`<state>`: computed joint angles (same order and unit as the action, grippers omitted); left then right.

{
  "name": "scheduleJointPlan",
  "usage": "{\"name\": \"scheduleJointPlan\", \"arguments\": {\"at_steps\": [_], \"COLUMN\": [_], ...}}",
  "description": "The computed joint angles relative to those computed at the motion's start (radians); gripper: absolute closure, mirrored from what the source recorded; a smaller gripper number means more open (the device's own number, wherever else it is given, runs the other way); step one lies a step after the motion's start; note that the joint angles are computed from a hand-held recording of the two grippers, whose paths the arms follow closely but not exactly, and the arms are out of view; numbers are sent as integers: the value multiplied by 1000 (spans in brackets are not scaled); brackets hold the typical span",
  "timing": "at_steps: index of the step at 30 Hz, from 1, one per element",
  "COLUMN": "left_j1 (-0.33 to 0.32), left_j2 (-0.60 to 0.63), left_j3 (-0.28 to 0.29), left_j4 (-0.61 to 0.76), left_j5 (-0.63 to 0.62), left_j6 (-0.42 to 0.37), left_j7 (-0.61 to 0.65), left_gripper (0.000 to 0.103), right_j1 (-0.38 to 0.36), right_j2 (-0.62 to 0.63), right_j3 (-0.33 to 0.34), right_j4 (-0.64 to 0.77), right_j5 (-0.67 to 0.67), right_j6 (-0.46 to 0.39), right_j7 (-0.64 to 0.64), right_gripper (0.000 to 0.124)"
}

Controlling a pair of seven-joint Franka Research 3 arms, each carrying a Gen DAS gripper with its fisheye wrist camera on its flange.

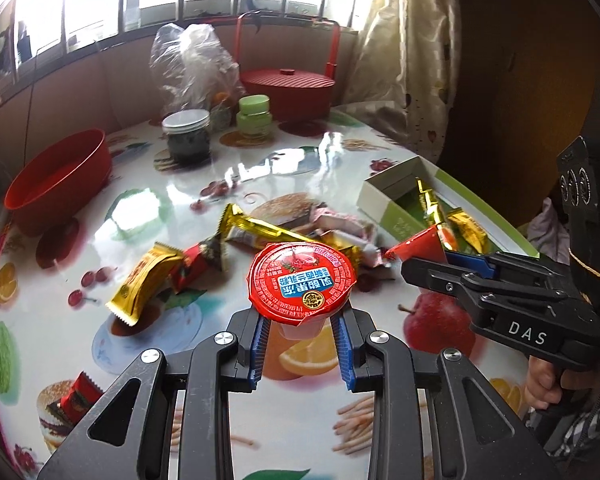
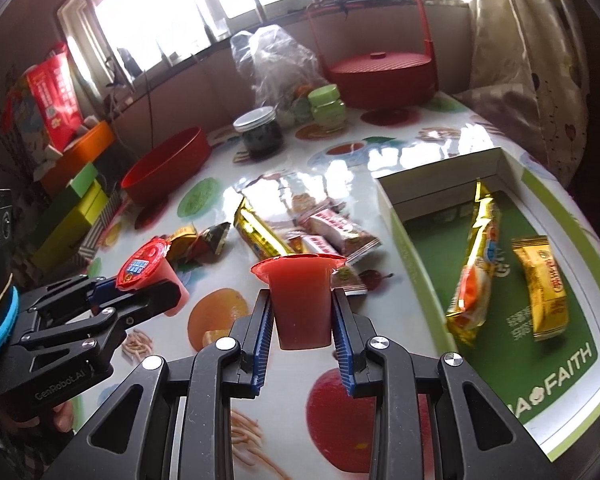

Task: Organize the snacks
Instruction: 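Carry the pink and red-lidded jelly cups over the green box with both grippers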

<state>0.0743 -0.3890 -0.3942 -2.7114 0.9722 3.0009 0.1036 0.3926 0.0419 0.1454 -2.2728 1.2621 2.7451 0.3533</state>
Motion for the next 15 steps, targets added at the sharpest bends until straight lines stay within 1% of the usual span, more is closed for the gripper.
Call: {"name": "scheduleJointPlan", "arguments": {"at_steps": [7,15], "left_j1": [-22,-63], "left_j2": [41,111], "left_j3": [-6,9], "left_j4": [52,129], "left_j5": [16,81], "left_j6": [-16,-22], "left_j7": [0,-31], "left_gripper": [73,73], "right_j1": [-18,-39], "right_j2": [-18,-27], "right_j3": [-17,-34], "right_j4": [-8,-18], "right_j5": [30,48], "right_j6": [-1,9], "right_j7": [-19,-27], "right_gripper": [97,97]}}
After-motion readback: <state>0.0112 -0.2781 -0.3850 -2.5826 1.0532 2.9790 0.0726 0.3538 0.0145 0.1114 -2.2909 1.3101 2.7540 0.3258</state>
